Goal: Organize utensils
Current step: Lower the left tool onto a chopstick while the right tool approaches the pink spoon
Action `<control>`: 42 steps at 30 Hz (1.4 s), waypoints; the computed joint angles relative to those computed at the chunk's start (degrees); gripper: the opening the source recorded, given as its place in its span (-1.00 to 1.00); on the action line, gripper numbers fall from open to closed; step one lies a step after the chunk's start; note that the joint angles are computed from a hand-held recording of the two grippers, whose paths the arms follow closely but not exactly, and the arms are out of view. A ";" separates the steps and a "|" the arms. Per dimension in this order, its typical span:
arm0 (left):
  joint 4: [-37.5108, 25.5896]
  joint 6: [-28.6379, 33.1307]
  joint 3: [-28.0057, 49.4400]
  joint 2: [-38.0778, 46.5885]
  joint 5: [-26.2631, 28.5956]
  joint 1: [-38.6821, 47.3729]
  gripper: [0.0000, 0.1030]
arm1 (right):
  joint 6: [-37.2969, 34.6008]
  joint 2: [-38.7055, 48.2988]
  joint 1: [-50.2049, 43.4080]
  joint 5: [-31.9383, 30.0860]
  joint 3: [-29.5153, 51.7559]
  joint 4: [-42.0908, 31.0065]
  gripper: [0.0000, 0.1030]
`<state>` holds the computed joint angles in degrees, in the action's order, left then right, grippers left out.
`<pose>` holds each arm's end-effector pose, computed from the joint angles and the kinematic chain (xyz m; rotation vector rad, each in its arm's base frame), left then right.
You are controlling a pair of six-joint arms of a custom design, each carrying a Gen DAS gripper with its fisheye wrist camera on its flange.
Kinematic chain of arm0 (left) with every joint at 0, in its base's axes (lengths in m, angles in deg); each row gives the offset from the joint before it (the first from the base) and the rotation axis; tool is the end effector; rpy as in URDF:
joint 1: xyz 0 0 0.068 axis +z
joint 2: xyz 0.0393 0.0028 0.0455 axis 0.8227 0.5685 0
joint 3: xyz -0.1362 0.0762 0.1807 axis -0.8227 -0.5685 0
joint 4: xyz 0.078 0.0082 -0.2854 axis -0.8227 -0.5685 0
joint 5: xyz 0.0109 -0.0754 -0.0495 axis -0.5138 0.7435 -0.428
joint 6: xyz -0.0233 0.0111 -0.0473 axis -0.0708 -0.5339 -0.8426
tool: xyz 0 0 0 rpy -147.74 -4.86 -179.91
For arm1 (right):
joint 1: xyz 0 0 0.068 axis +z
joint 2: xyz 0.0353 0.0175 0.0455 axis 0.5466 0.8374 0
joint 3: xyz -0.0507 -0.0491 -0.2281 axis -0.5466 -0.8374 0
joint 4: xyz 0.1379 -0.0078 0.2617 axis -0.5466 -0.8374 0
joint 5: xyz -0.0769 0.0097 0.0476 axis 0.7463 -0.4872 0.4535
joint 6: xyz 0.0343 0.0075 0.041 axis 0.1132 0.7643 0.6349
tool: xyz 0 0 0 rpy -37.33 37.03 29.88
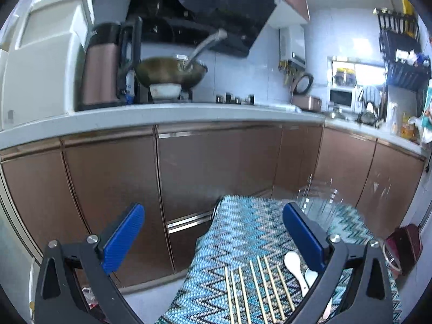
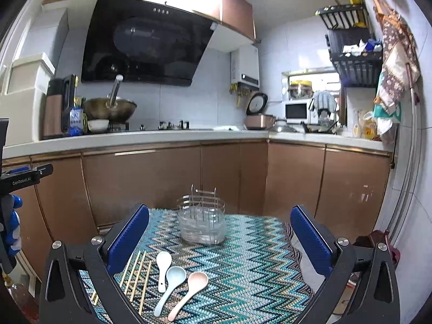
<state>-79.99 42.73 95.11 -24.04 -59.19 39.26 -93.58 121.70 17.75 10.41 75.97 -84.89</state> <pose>0.1420 -0.0180 0.3494 -0.4553 1.8711 0.2602 0.2037 -0.0352 0.3191 -0.2811 1.7526 0.2641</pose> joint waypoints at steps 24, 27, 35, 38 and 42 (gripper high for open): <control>5.89 -0.41 11.26 47.68 35.87 14.30 -0.08 | -18.17 52.29 8.61 -3.77 22.06 -11.29 -0.09; 5.74 -0.93 14.31 53.38 39.10 15.72 -0.24 | -19.63 58.40 9.61 -3.96 26.68 -12.92 -0.16; 3.80 -1.97 22.05 65.76 46.66 18.55 -0.49 | -23.67 72.23 11.01 -4.26 38.36 -19.93 -0.46; 2.99 -2.26 24.42 69.05 49.03 19.35 -0.57 | -24.29 74.32 11.29 -4.28 40.17 -21.03 -0.48; 1.85 -2.20 27.12 72.74 49.20 19.86 -0.62 | -24.80 76.47 11.53 -4.59 42.17 -22.16 -0.50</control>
<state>-78.15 40.53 122.23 48.70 -9.99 59.12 -118.38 198.18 29.28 5.81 118.13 -107.05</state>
